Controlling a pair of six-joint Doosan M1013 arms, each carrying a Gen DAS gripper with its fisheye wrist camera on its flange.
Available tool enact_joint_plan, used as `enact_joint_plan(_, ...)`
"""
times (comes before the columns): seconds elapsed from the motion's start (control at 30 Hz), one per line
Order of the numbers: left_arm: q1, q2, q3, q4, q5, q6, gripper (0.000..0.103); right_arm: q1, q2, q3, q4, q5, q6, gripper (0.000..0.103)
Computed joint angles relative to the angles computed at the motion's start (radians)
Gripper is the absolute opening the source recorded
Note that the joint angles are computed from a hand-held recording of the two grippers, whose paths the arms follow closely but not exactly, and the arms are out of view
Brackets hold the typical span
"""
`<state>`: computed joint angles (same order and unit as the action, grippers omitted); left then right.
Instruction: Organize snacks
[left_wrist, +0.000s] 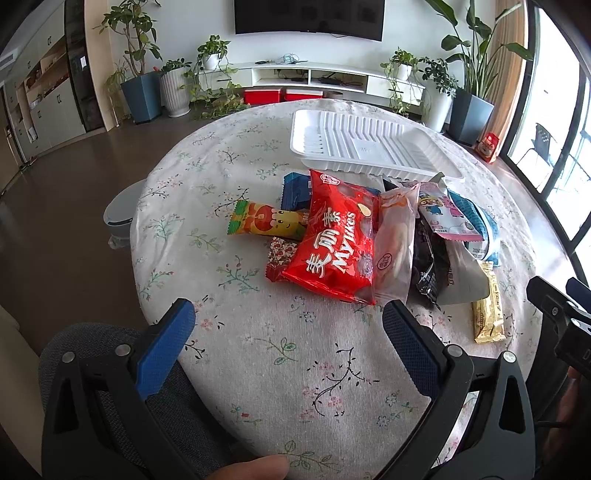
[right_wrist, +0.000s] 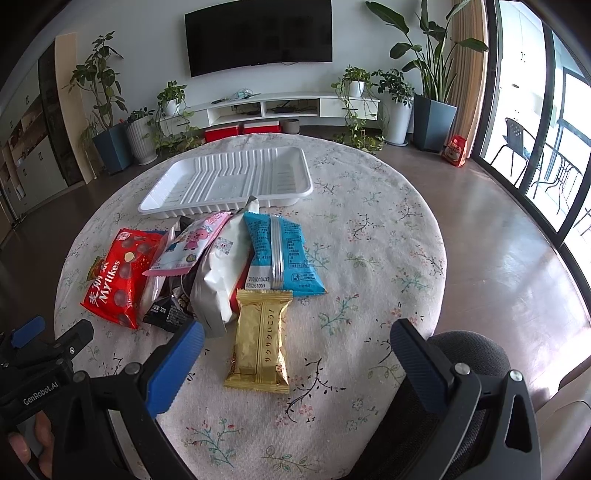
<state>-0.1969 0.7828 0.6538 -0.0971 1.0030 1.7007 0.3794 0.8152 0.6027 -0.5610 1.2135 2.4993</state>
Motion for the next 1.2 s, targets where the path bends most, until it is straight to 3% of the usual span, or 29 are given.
enact_joint_plan(1.2, 0.001, 0.010, -0.014, 0.002, 0.015, 0.000, 0.103, 0.001, 0.006, -0.005, 0.008, 0.008, -0.005, 0.103)
